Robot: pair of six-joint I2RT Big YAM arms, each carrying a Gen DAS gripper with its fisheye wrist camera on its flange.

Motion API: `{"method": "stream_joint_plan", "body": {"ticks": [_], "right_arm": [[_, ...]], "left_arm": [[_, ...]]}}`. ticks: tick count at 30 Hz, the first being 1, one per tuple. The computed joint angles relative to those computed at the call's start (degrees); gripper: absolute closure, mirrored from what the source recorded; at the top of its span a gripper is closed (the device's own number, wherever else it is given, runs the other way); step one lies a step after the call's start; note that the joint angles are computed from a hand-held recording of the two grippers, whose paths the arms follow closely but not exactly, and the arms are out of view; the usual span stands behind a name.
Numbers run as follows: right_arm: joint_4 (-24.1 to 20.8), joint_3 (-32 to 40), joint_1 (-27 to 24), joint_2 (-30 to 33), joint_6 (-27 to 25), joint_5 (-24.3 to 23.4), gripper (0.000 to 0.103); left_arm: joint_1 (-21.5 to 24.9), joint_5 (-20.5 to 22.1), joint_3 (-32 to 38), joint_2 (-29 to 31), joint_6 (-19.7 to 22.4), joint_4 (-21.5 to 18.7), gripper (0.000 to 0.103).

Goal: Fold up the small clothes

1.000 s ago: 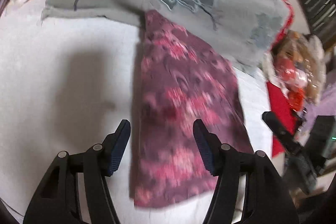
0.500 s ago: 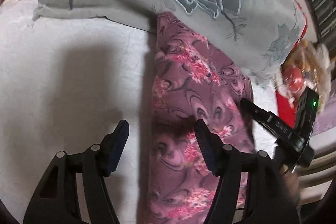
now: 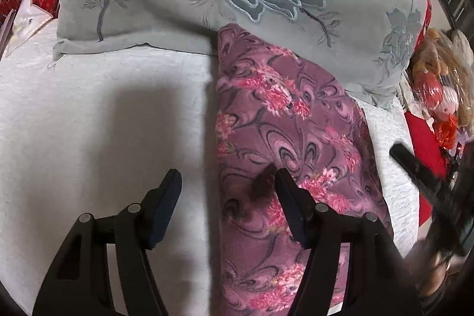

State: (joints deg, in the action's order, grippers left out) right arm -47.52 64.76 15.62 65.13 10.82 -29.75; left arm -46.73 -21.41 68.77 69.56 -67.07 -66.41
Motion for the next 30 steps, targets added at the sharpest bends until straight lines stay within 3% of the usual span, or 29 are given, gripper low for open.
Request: {"method": "stream_joint_plan", "body": {"ticks": [2,5,7,10,12,13,15,17,18,21,24,25,28,30], "right_arm": [[-2.5,-1.1,-0.2,-0.8,-4.6,0.7,0.067],[-7.5,-1.5,1.0,1.5,-8.9,4.1,0.069],[-7.7,-1.4,0.6,-0.3,-7.8,4.5,0.067],[-7.4,-2.7,-0.9,-4.0,-8.0,0.6,0.065],[-8.9,-4.3,-2.3,-6.8,-11.9,-0.7,0.064],[-10.8,-5.0,-2.1,-7.3,-14.7,0.8,0.061],[-10.5,-6.3,2.9,-5.8,-15.0,7.5,0.059],[-9.3,-7.5,3.5,-6.9,-15.3,8.6,0.054],[-11.1,-6.3,3.1,-6.2,-15.5,8.2,0.054],[-12.0,-3.1,0.1,-4.9,-13.1,6.0,0.053],[-9.2,0.0,-3.7,-2.1,-6.9,5.2,0.041],[-8.3,1.3,-4.5,-0.1,-4.0,4.4,0.04],[-6.6,3.5,-3.3,4.3,0.3,3.4,0.041],[-4.7,4.1,-0.8,6.6,0.8,6.1,0.041]], "left_arm": [[-0.2,0.3,0.2,0.4,-0.9,-0.9,0.038],[-0.9,0.7,0.6,0.9,-2.2,-1.9,0.038],[-2.1,-0.8,1.1,0.5,-2.8,-3.5,0.038],[-3.9,-2.5,0.9,-0.3,-4.5,-4.8,0.038],[-4.4,-2.1,0.6,-0.1,-5.3,-4.8,0.038],[-4.7,-1.4,0.3,0.2,-5.7,-4.9,0.038],[-5.6,-0.7,-0.3,1.3,-6.4,-5.2,0.031],[-6.9,-1.5,-0.8,1.7,-6.5,-5.6,0.029],[-7.3,-1.7,-1.0,1.3,-6.1,-5.4,0.029],[-5.6,0.8,-2.3,-2.4,-4.0,-3.0,0.03],[-2.1,1.9,-3.1,-4.3,-4.0,-0.4,0.03],[0.1,5.7,-2.7,-4.3,-4.2,-0.3,0.03],[3.1,8.7,-1.8,-2.7,-2.4,2.4,0.03],[3.8,9.3,-0.2,0.7,-0.1,2.0,0.03]]}}
